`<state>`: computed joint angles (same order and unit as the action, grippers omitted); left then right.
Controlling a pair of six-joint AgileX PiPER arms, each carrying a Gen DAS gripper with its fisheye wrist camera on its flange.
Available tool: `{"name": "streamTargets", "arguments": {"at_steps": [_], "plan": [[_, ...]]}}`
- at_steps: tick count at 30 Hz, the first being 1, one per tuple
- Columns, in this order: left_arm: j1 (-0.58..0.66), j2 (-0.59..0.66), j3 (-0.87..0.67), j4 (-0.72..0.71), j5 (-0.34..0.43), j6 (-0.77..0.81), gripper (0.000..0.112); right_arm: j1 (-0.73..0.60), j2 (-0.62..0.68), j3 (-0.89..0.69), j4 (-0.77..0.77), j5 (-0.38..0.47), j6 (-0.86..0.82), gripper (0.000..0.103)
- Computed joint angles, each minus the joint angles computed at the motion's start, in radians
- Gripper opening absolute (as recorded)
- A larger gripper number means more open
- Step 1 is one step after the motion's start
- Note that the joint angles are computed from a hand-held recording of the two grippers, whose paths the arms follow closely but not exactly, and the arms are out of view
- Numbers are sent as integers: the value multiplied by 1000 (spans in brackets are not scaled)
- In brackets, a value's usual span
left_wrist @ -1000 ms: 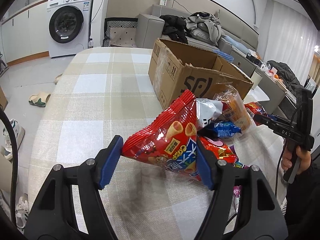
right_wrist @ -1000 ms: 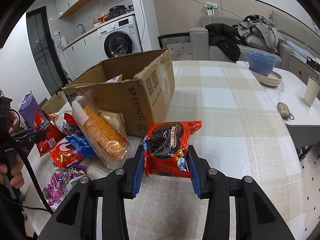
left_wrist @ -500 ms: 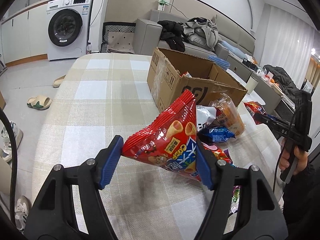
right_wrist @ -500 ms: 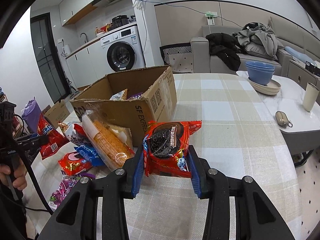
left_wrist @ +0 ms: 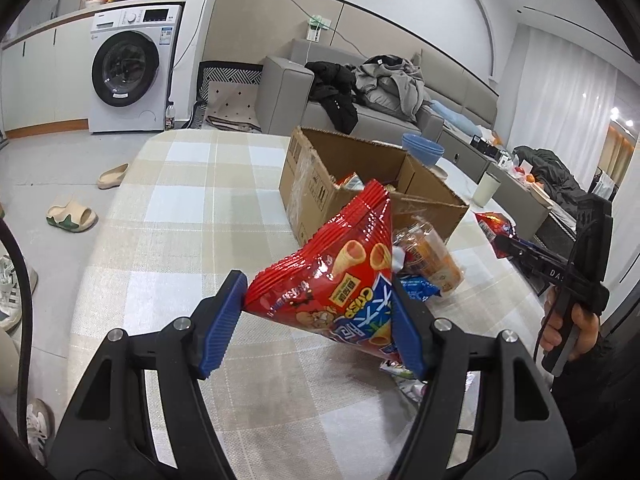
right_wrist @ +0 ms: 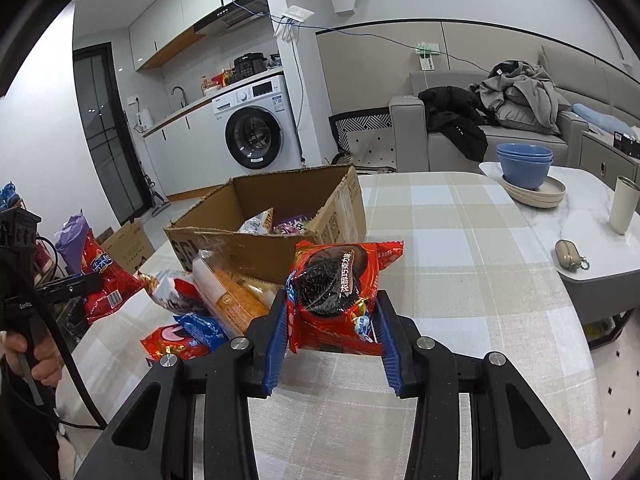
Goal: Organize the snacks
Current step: 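Lift both held snacks and carry them over the cardboard box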
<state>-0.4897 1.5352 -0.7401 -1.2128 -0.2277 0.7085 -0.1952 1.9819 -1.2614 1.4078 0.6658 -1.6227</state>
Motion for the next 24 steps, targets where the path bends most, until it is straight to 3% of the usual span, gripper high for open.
{"name": "streamTargets", "arguments": {"at_steps": [8,17,24], "plan": [[-65,-26,-31,-239,-70,221,66,9,-30,39,43,26,-47,41],[-109,-30,-88,-326,-131,290,66,25,-54,48,75,53,-77,41],[-128,11,-215,-504,-176,512,66,58,-47,-8,53,48,-50,41]]}}
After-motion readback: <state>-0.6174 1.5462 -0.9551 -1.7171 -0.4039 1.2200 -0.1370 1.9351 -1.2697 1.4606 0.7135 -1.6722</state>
